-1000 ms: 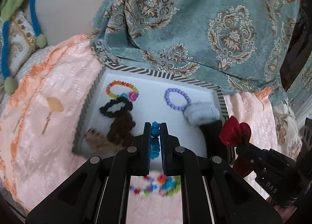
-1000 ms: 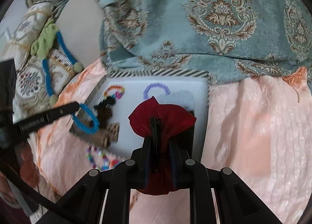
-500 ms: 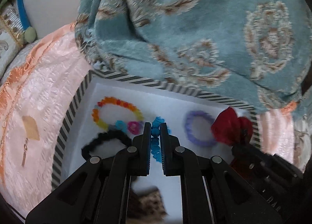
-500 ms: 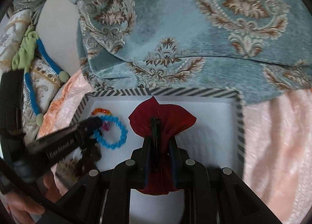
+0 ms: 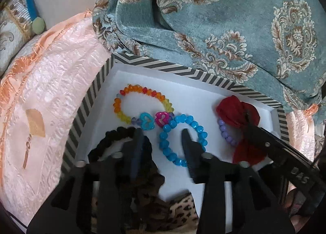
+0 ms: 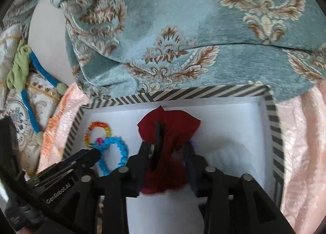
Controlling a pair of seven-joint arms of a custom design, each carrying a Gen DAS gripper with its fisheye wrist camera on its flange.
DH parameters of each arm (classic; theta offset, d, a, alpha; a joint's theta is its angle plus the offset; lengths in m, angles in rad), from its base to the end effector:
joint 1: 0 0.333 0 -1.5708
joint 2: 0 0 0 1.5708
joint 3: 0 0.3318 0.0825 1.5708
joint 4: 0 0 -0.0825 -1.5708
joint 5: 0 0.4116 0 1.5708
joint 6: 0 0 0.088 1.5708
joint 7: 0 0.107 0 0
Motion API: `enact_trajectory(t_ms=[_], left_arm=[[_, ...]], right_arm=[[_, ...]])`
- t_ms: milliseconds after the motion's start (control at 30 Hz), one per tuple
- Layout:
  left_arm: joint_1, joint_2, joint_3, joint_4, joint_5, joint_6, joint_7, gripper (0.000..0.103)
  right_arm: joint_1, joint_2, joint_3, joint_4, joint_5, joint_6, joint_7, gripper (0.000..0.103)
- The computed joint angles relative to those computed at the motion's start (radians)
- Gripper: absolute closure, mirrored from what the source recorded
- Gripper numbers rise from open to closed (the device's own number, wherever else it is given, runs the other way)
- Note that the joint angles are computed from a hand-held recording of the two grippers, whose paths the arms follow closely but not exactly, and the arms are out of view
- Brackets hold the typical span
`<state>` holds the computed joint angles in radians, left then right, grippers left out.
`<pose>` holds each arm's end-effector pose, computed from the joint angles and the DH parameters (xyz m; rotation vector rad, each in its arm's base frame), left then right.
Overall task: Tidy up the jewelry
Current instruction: 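Carry the blue bracelet and red bow into the tray and open both tools, then lift both open tools away from the tray to the last bracelets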
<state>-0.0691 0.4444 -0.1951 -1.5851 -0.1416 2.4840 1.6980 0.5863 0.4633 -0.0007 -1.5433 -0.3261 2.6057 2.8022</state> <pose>0.7278 -0.1729 0.4364 -1.7668 2.3012 -0.6958 0.6317 0.4272 0.4542 -1.3729 2.1066 -0.2222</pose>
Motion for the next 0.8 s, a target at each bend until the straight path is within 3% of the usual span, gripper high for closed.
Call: enact_trajectory(t_ms=[100, 233, 600, 800], left_arm=[[0.005, -0.055, -0.003, -0.07, -0.004, 0.035, 0.015, 0.055], [0.007, -0.15, -0.004, -0.186, -0.007, 0.089, 0.038, 0.055], [-0.009, -0.397, 0.017, -0.493, -0.032, 0.266, 0.085, 0.055], [-0.022, -0.496, 0.037, -0.607, -0.02, 0.292, 0.067, 0.055]], right_arm=[[0.021, -0.049, -0.005, -0.044, -0.032, -0.006, 0.022, 0.064], [0.053, -0.1, -0.001, -0.074, -0.112, -0.052, 0.057, 0.054], [0.093, -0.191, 0.069, -0.149, -0.267, -0.177, 0.183, 0.053], [0.112, -0.22, 0.103, -0.166, -0.302, -0.243, 0.233, 0.052]])
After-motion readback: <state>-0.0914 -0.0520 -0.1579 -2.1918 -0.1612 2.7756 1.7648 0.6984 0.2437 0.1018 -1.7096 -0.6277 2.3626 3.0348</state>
